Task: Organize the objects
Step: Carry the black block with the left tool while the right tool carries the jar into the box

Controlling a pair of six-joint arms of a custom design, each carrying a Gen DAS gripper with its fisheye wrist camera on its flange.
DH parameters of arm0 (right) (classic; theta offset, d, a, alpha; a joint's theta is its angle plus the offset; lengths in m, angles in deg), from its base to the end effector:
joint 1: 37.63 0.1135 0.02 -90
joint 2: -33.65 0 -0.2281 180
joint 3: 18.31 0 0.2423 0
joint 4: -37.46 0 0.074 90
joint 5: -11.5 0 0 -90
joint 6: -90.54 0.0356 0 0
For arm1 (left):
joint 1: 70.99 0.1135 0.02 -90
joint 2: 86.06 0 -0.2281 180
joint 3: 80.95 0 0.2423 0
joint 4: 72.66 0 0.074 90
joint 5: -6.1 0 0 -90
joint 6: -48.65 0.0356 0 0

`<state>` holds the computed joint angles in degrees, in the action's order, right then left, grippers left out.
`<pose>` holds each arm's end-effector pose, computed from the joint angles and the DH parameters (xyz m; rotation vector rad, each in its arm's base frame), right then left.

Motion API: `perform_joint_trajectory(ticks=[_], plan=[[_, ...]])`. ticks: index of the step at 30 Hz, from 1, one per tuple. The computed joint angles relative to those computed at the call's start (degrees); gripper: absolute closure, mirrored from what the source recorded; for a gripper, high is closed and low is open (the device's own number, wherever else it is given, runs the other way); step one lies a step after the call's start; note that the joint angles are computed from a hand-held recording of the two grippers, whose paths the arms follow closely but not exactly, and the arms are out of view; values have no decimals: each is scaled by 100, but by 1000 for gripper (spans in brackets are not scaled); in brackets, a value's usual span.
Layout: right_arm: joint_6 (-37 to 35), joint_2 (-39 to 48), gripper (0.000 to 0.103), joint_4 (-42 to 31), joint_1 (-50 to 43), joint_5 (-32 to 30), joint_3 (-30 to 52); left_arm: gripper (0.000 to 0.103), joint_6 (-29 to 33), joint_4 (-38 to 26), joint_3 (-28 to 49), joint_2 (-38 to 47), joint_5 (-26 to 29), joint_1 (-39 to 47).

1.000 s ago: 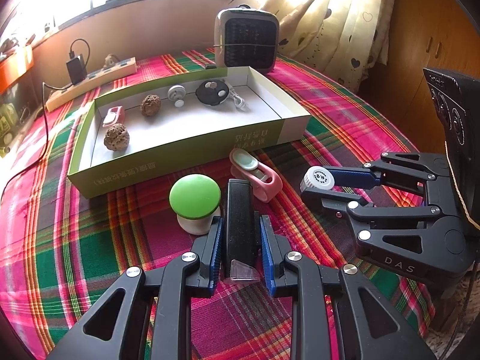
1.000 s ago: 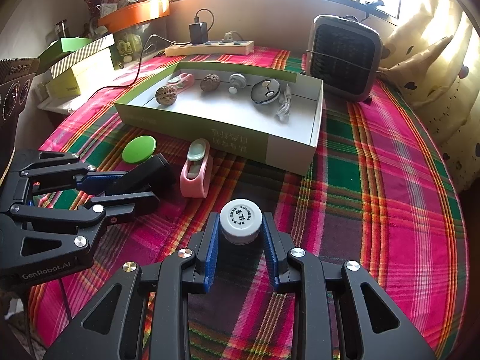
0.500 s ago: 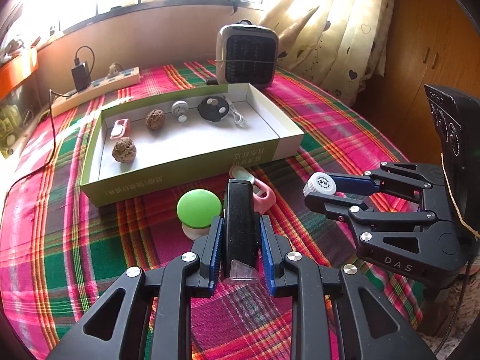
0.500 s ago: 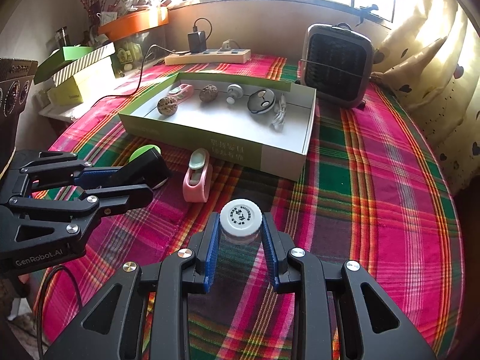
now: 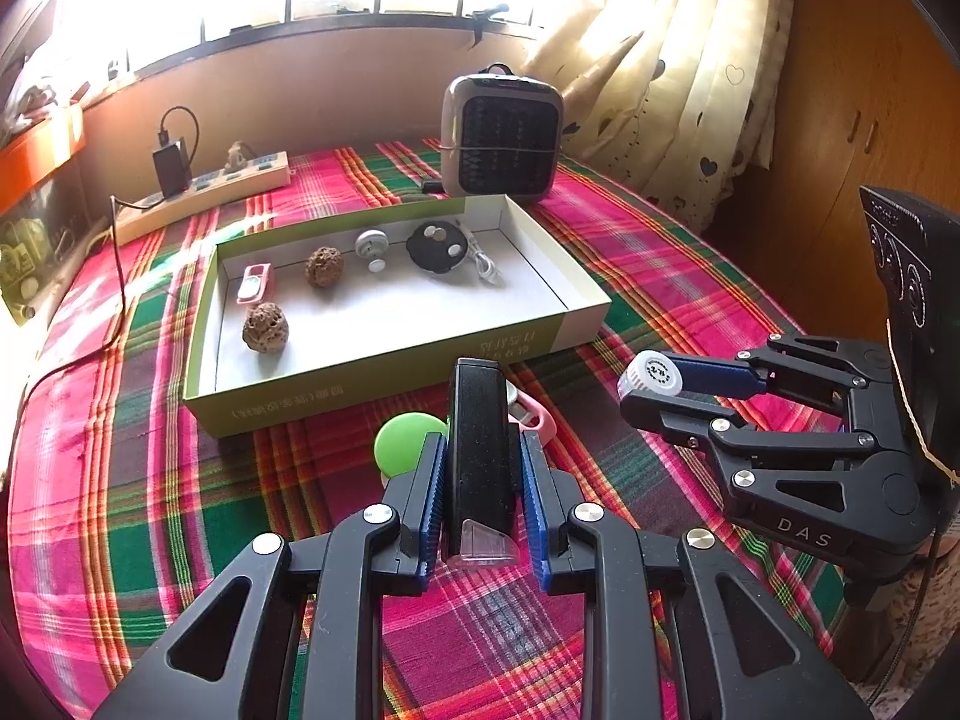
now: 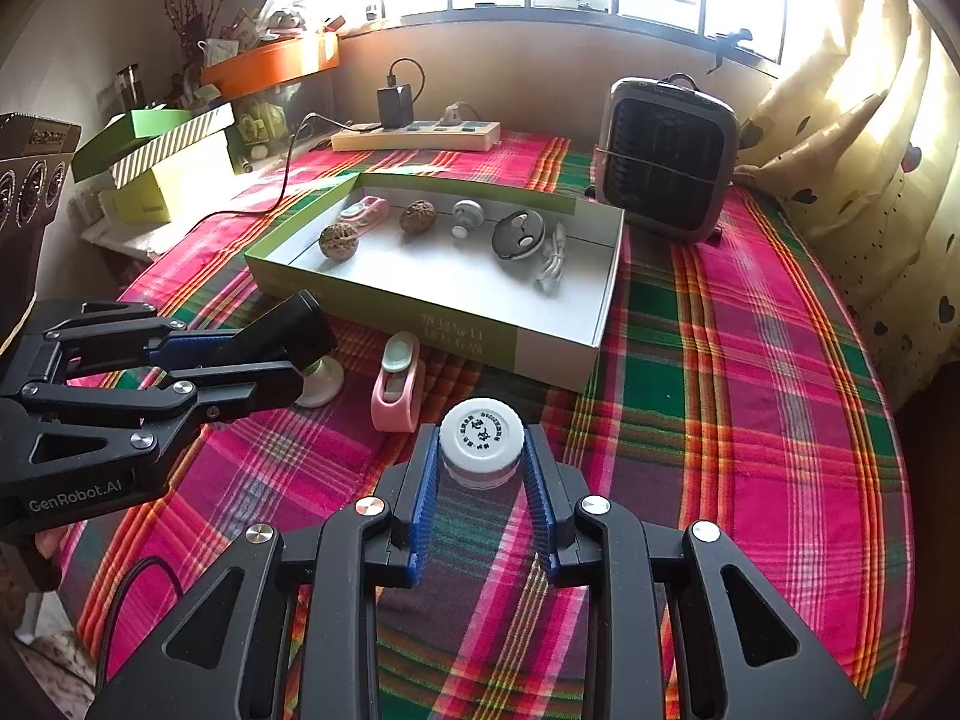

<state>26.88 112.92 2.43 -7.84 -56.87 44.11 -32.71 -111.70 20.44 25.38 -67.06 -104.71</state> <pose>0.2456 0.1255 0.1831 0.0856 2.3896 -0.0144 0.3376 -0.2377 0.2019 1.0117 2.2365 -0.5526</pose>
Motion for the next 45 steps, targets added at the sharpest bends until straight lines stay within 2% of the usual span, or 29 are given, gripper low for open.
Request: perform_joint_trajectory(ticks=[12, 30, 36, 45], plan=[[-188, 66, 74, 44, -228, -119, 226, 81, -72, -319, 925, 447, -25, 169], [-513, 698, 74, 92, -624, -445, 875, 81, -147, -897, 2321, 1406, -4, 319], [-612, 979, 75, 120, -787, -551, 1164, 81, -157, -1230, 3131, 1923, -25, 363], [-775, 1555, 75, 88, -1104, -826, 1749, 81, -210, -2026, 4889, 3038, -21, 399]])
